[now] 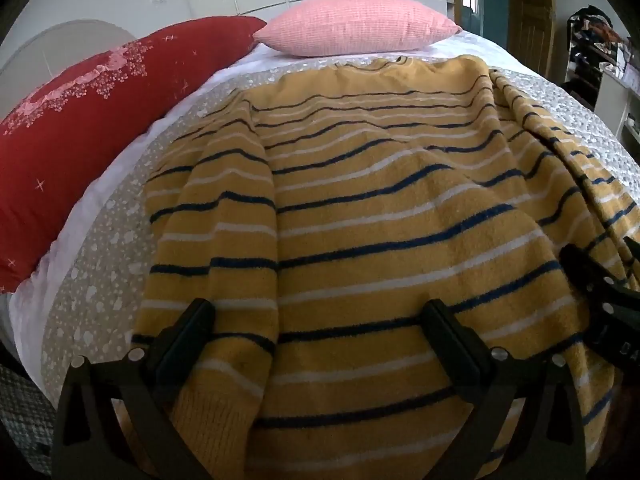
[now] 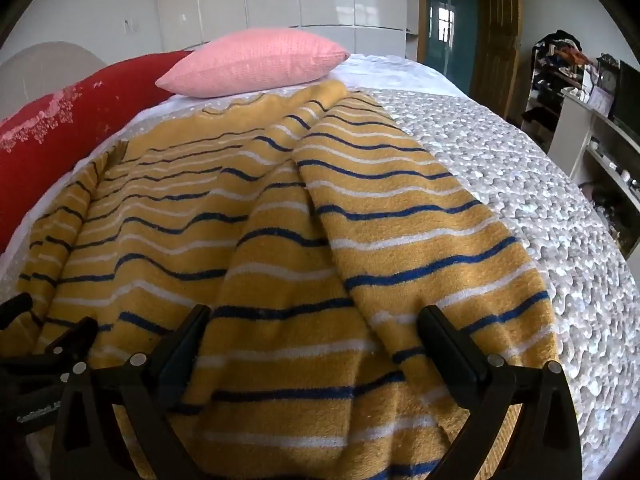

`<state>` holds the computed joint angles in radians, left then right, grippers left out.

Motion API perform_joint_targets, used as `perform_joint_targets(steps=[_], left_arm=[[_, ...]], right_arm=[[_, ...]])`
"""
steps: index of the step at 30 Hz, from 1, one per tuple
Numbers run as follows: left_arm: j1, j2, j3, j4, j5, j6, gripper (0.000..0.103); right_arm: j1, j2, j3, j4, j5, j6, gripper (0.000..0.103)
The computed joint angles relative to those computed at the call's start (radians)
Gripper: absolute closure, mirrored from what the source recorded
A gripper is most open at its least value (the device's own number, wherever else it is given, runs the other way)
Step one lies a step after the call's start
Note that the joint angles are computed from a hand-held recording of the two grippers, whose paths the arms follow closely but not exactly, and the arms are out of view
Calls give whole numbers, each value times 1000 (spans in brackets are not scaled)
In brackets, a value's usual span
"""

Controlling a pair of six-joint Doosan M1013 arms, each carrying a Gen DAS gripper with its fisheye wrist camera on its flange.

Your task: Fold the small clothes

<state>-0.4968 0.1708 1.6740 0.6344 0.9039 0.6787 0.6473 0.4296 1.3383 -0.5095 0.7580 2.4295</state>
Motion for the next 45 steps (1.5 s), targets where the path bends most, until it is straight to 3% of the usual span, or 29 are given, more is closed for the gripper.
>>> perform_joint_targets(steps=[12,23,32,45], left_arm=[[-56,-2,26,180,49,-96,0],[-7,4,-13,-23,37,-4,0],[-17,20,-43,-36,108,38,0],[-15,13,-30,-22,83,6,0]], right_arm=[[0,0,5,-16,0,9,0],[3,-3,12,-27,-5,22,0],[6,0,7,-30,1,24,0],[7,-1,9,-41,5,28,0]])
